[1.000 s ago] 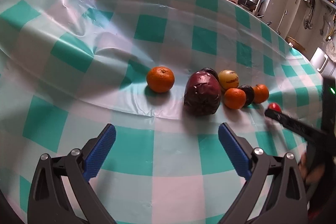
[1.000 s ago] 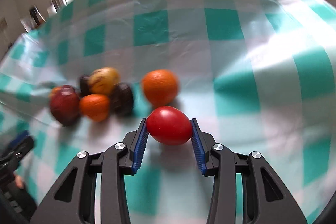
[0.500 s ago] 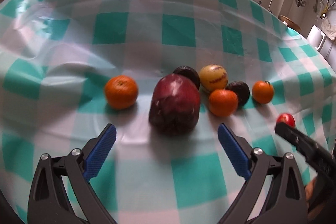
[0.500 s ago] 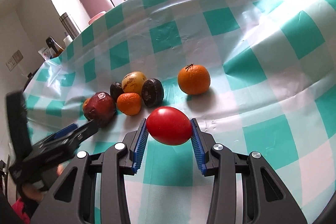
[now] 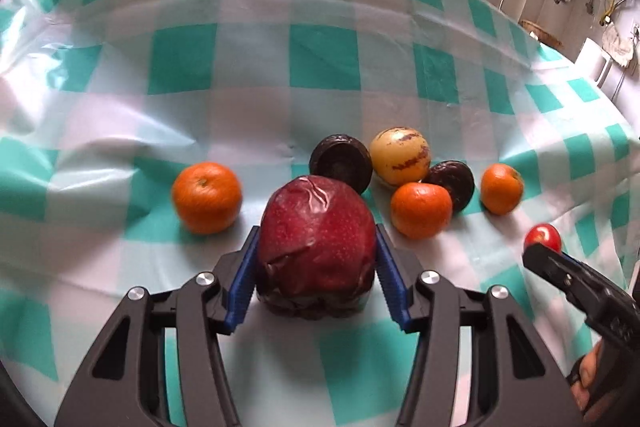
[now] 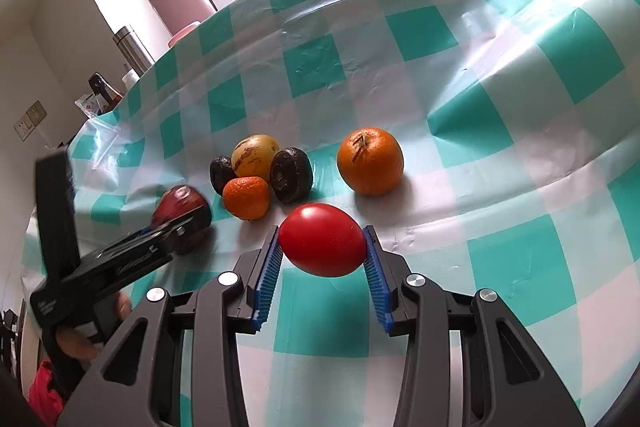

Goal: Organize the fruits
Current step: 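Grasp a red tomato with the right tool while the left tool grasps the wrinkled red fruit, then carry the tomato and wrinkled red fruit into the white box and release both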

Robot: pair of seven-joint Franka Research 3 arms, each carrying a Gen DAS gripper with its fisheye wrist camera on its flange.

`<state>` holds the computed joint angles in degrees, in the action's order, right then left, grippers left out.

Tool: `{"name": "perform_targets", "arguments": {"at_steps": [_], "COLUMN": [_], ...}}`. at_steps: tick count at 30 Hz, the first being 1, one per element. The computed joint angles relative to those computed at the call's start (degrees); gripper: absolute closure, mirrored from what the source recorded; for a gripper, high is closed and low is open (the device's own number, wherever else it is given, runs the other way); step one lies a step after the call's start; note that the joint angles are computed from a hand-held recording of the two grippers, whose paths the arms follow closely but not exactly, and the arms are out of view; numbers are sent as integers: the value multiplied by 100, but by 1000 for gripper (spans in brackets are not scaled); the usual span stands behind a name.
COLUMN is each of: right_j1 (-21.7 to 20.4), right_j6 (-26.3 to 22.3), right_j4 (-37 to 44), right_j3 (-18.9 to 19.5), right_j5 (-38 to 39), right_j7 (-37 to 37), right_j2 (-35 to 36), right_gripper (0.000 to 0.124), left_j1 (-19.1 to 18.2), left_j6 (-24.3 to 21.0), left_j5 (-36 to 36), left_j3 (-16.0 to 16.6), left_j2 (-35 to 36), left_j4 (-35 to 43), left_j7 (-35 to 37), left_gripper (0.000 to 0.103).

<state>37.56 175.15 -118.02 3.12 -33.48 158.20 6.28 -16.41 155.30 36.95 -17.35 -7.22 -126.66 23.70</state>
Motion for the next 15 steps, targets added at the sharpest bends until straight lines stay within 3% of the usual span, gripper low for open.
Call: {"name": "perform_targets", "arguments": {"at_steps": [4, 11, 15], "right_j1": [-4, 33, 112], "right_j6": [112, 239, 303], "right_j4": [-40, -95, -115], "right_j3": [-24, -94, -200], "right_j5": [10, 183, 88], "right_j7": [20, -77, 47], "right_j2": [4, 8, -2], "right_gripper": [83, 83, 83], "left_j1": [89, 257, 210], "left_j6": [103, -217, -414], "left_j5": [344, 1200, 1403], "left_j3": [-128, -540, -621], "left_j2": [-447, -939, -1115], "left_j4": [-375, -631, -725], "left_j7": [-622, -1543, -1778], "left_gripper": [49, 49, 49]}}
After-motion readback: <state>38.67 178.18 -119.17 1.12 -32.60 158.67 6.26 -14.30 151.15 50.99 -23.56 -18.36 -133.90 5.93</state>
